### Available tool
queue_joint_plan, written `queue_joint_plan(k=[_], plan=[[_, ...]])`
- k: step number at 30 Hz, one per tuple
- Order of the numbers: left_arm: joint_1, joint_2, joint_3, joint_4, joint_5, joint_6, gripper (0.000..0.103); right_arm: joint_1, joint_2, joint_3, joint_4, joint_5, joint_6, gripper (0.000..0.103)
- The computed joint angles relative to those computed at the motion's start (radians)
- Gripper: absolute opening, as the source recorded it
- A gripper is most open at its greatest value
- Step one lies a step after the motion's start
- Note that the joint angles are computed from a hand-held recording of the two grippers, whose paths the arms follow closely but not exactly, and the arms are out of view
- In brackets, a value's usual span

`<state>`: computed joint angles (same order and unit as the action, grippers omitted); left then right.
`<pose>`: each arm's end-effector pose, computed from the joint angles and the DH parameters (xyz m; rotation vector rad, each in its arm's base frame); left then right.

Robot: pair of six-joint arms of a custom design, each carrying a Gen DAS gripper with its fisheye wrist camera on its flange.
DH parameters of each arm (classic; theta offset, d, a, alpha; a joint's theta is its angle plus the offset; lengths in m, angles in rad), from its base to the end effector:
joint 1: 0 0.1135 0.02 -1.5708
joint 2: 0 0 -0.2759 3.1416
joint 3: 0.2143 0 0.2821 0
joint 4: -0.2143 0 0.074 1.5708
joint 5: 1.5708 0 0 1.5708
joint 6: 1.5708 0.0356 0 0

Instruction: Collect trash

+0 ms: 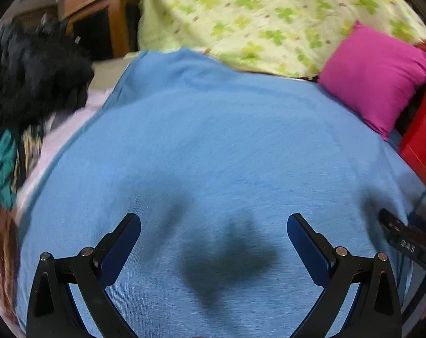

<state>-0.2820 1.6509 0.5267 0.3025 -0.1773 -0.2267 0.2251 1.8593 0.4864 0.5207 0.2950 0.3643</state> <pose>0.2798 -0.0745 0.0860 -0.0173 2.3759 -0.0306 0.2778 0.0530 0.0382 0.2971 2.3577 -0.0785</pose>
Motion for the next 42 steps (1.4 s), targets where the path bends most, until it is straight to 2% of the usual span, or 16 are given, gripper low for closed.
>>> queue_joint_plan(k=[7,16,26,31,37,40,42], plan=[[0.01,0.054,0.028,-0.019,-0.052,-0.046,0.103,0.0,0.0,0.001,-0.001,0.0,0.0,0.103],[-0.042,0.061,0.021,-0.002,-0.079,0.0,0.103,0.002,0.001,0.001,0.0,0.002,0.001,0.103],[-0.06,0.03,0.009,0.004,-0.048,0.01,0.103,0.002,0.0,0.001,-0.001,0.002,0.002,0.103],[-0.118,0.02,-0.013,0.044,-0.064,0.06,0.103,0.003,0.0,0.001,-0.002,0.002,0.002,0.103],[-0.143,-0.003,-0.029,0.069,-0.028,0.085,0.103,0.005,-0.001,0.003,-0.006,0.006,0.005,0.103],[-0.15,-0.008,-0.027,0.074,-0.015,0.102,0.103,0.014,-0.014,0.009,-0.043,0.017,0.011,0.103],[-0.147,-0.014,-0.028,0.079,-0.002,0.111,0.103,0.015,-0.04,0.027,-0.122,0.002,-0.002,0.103]])
